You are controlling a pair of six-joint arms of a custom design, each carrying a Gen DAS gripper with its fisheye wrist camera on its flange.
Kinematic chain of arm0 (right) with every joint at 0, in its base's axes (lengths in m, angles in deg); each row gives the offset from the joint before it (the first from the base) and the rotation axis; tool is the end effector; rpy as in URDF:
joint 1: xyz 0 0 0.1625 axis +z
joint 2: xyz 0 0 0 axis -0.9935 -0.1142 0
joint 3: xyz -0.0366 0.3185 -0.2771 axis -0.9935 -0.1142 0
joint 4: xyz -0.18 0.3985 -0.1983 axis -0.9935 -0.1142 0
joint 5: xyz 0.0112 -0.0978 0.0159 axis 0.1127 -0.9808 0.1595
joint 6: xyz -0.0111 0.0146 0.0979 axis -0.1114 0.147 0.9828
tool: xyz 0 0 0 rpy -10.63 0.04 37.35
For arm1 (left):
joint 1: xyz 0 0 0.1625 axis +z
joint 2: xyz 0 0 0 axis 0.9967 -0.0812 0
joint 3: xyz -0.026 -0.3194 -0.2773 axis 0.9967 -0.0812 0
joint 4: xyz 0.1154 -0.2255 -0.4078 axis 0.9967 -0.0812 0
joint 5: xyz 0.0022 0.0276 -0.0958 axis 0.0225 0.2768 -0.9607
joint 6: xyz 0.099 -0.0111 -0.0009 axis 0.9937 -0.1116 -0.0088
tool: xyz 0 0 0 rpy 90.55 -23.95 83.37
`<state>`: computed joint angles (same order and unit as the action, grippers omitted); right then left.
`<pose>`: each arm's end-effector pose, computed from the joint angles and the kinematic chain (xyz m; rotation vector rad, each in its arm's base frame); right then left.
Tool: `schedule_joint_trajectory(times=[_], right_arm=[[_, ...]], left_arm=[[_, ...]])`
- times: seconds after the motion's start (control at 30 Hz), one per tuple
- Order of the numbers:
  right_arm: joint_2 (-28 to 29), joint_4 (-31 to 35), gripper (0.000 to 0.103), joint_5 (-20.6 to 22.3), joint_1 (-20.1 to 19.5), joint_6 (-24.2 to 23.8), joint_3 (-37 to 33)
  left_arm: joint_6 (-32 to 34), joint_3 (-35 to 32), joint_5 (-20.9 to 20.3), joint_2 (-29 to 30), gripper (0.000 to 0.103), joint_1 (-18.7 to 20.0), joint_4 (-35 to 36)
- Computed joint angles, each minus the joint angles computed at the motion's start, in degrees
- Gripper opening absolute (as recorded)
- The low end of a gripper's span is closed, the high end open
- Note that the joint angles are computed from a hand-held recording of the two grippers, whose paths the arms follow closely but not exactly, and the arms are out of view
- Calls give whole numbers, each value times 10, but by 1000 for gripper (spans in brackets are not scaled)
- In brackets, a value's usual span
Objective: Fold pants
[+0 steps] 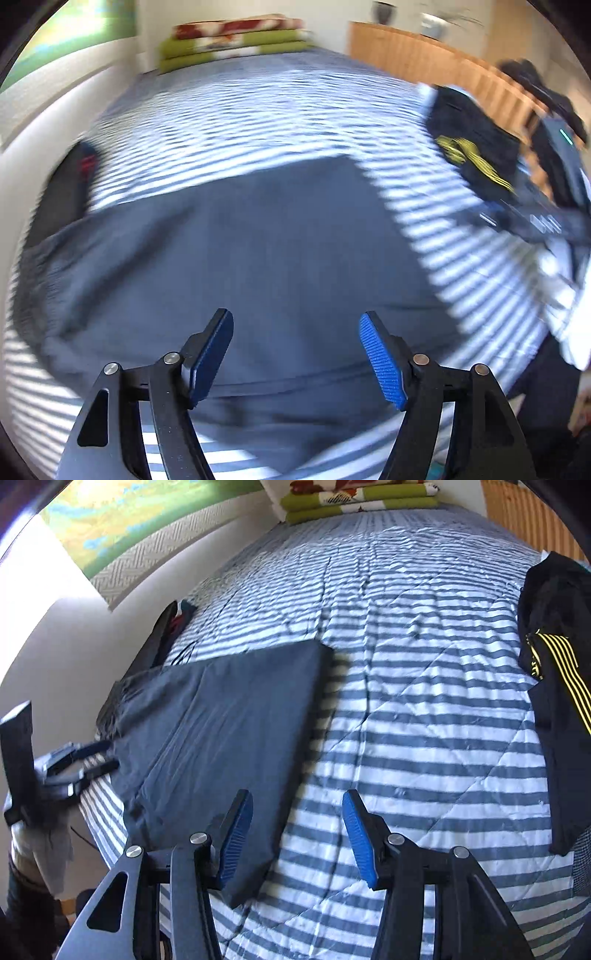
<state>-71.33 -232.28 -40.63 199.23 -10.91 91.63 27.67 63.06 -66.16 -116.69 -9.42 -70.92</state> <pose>0.4209 -0.6967 0.0107 -0.0228 -2.6148 0.8046 0.0050 -0.7053 0.4513 1.0139 2.4266 -0.3075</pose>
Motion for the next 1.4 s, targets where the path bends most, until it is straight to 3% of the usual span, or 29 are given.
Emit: schedule_joint_trajectory(times=[0.07,0.13,0.2,0.23,0.27,0.37,0.43,0.47,0.5,0.67,0.73,0.87,0.93,1.03,1.1,1.23,1.4], right_arm=[[1,-31,47,-21,-3,-8,3],[-3,-47,47,-28,-5,-13,6],[-6,-26,47,-34,-6,-7,2],[-11,-20,47,-31,-7,-8,4],[-14,-6,47,-26,-9,-6,4],[-24,40,47,-10,-17,9,-4],[-27,50,47,2,-20,8,-6],[-26,60,47,9,-22,5,-14],[-24,70,47,19,-26,3,-22],[12,110,47,93,-60,24,-94],[32,121,47,114,-72,32,-127],[76,137,46,129,-84,29,-192],[91,144,46,148,-90,35,-216],[110,148,43,163,-98,48,-247],[116,141,33,177,-104,59,-257],[126,137,8,201,-111,79,-269],[124,119,3,177,-99,62,-265]], left_arm=[[17,54,-18,-19,75,-18,-11],[33,112,-10,-32,74,-37,-49],[22,128,-3,-24,60,-44,-37],[7,128,3,-17,42,-43,-9],[5,139,13,-17,41,-45,-5],[23,173,31,-39,45,-58,-33],[-7,176,28,-45,58,-61,-60],[-5,186,38,-47,69,-64,-94],[5,197,55,-46,74,-68,-127],[14,215,97,-30,74,-75,-139],[31,233,95,-38,74,-74,-166],[39,225,80,-38,74,-68,-150],[45,221,70,-37,66,-68,-138],[47,215,60,-45,36,-65,-119],[43,213,62,-46,13,-66,-116],[11,195,45,-47,7,-64,-89],[-26,179,10,-64,6,-66,-59]])
